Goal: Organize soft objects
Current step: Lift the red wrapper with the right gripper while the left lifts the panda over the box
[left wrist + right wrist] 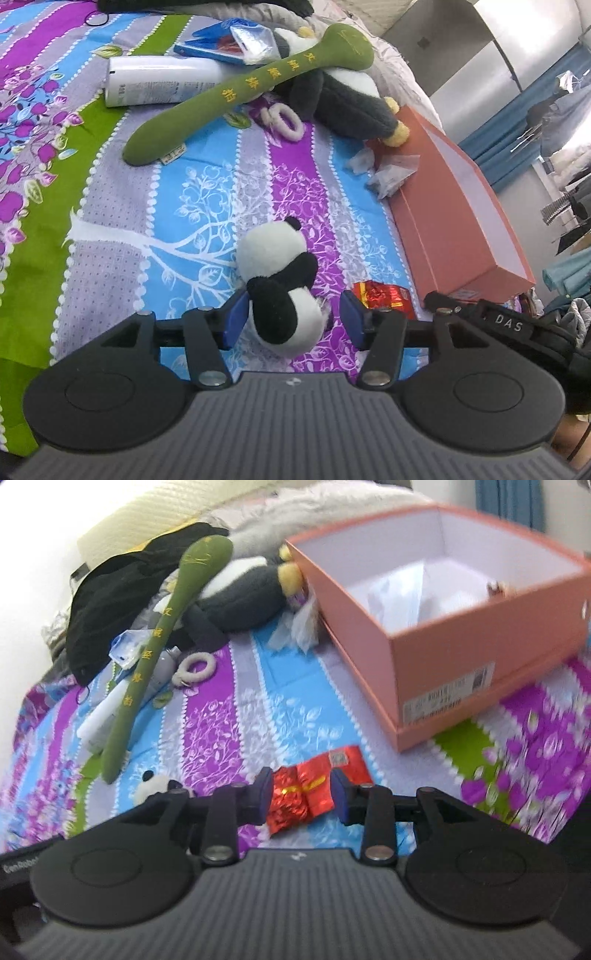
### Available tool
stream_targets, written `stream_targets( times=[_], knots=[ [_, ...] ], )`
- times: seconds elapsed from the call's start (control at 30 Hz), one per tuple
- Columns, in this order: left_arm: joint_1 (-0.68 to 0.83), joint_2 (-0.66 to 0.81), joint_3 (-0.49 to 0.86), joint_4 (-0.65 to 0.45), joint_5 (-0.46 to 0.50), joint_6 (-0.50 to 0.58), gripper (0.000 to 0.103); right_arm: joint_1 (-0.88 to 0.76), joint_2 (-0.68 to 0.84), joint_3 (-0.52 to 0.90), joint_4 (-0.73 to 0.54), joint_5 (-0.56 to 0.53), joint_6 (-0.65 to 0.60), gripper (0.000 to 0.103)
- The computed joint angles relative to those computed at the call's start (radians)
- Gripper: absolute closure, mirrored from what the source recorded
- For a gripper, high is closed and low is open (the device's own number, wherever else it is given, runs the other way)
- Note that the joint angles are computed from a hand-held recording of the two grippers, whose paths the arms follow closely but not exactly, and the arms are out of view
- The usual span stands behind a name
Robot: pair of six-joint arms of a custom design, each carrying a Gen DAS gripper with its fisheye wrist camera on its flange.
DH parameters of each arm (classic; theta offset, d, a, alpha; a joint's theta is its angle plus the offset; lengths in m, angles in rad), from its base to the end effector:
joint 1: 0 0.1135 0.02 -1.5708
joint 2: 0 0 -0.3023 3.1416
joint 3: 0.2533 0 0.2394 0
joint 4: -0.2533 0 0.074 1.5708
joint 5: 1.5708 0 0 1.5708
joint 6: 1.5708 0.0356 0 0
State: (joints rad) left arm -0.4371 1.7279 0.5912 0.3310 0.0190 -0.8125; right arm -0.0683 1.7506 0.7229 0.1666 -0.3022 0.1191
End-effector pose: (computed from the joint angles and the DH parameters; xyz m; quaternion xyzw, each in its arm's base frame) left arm 0.2671 -0.1255 0.1480 -0.1696 0.9120 -0.2255 0.2976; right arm 0.3155 -0.0110 0.1616 0.0347 0.9278 0.1498 0.3398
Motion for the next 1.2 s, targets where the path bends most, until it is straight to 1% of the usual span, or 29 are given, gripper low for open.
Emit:
stream_targets(
  times=[0.07,0.13,0.23,0.33,0.43,0.47,0.53,0.63,0.7,0.73,0.83,0.9,0.93,0.97,1.2],
  knots=[
    [-0.008,0.003,-0.005,0.008,-0.007,-0.008,0.043,0.01,0.008,-0.007,0.035,-0.004,-0.049,0.065],
    [-0.015,0.011,-0.001,0.007,-0.016,-0.017,0.043,0.016,0.03,-0.001,0.042,-0.021,-0.081,0.067],
    [-0.028,0.021,0.007,-0.006,-0.041,-0.02,0.043,0.026,0.07,0.02,0.018,-0.039,-0.131,0.067],
    [-0.033,0.027,0.001,0.005,-0.043,-0.027,0.043,0.037,0.094,0.028,-0.002,-0.062,-0.191,0.067],
    [-0.038,0.038,0.008,-0.002,-0.048,-0.023,0.043,0.056,0.102,0.017,0.006,-0.049,-0.228,0.066],
    [-0.038,0.043,0.013,-0.008,-0.046,-0.023,0.043,0.06,0.105,0.013,0.014,-0.043,-0.238,0.063],
    [-0.039,0.054,0.02,-0.012,-0.039,-0.023,0.043,0.065,0.11,-0.001,0.043,-0.031,-0.254,0.059],
    [-0.045,0.072,0.046,-0.041,-0.033,-0.018,0.043,0.071,0.122,-0.011,0.08,-0.005,-0.284,0.059],
    [-0.047,0.08,0.05,-0.031,-0.027,-0.017,0.043,0.07,0.139,-0.004,0.083,-0.006,-0.301,0.059],
    [-0.048,0.084,0.053,-0.03,-0.031,-0.018,0.043,0.071,0.148,-0.001,0.082,-0.009,-0.311,0.057],
    [-0.058,0.095,0.072,-0.049,-0.049,-0.014,0.043,0.083,0.163,-0.011,0.11,0.016,-0.333,0.057],
    [-0.059,0.101,0.086,-0.071,-0.051,-0.023,0.044,0.084,0.174,-0.004,0.106,0.027,-0.346,0.06],
    [-0.059,0.104,0.092,-0.082,-0.054,-0.03,0.046,0.078,0.176,0.002,0.099,0.018,-0.343,0.061],
    [-0.059,0.104,0.099,-0.094,-0.057,-0.031,0.05,0.07,0.177,0.007,0.092,0.006,-0.336,0.062],
    [-0.072,0.087,0.136,-0.171,-0.091,-0.031,0.058,0.043,0.149,0.0,0.087,-0.029,-0.344,0.067]
  ],
)
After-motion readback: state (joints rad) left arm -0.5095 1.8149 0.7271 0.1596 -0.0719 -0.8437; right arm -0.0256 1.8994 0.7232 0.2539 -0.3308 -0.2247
